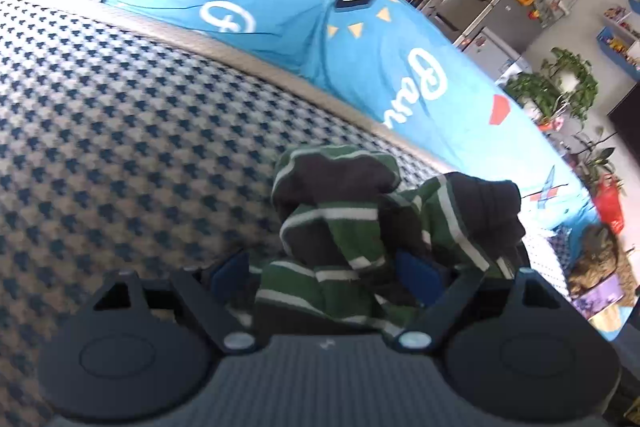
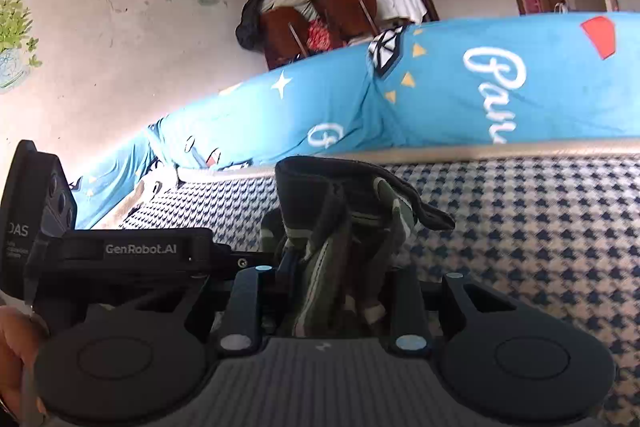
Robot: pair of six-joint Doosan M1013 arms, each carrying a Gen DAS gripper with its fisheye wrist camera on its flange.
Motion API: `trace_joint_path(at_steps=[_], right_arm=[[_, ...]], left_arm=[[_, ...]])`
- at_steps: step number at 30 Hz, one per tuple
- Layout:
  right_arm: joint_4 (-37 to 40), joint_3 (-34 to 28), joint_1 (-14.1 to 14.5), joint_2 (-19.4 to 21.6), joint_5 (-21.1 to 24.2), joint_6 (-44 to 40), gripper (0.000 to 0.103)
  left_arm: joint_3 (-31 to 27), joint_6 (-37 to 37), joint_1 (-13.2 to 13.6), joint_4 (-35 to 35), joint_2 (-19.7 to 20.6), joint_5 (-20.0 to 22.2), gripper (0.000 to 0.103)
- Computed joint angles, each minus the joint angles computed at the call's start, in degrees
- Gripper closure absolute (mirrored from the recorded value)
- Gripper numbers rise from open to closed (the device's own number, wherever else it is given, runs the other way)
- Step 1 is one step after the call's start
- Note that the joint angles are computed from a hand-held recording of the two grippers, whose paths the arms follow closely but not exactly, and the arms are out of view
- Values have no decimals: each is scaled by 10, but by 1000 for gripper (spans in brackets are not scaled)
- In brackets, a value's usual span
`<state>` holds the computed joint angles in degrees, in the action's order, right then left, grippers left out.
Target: Fold clothes
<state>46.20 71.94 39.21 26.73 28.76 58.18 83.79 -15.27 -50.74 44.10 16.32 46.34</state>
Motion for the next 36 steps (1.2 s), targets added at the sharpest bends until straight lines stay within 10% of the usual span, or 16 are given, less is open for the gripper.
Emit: trace_joint_path(at_steps=[17, 24, 30, 36], right_arm=[[85, 14, -32, -22, -118, -125, 72], [-186, 4, -42, -16, -113, 215, 47], [-220, 26, -48, -32, -135, 252, 43], [-185, 15, -54, -25, -61, 234, 42]], left_arm=[[-123, 64, 15, 38, 73, -28, 16], [-117, 50, 13, 7, 76, 11, 13], [-103, 52, 12, 3, 71, 2, 12], [-106, 89, 5, -5, 72, 0, 11]])
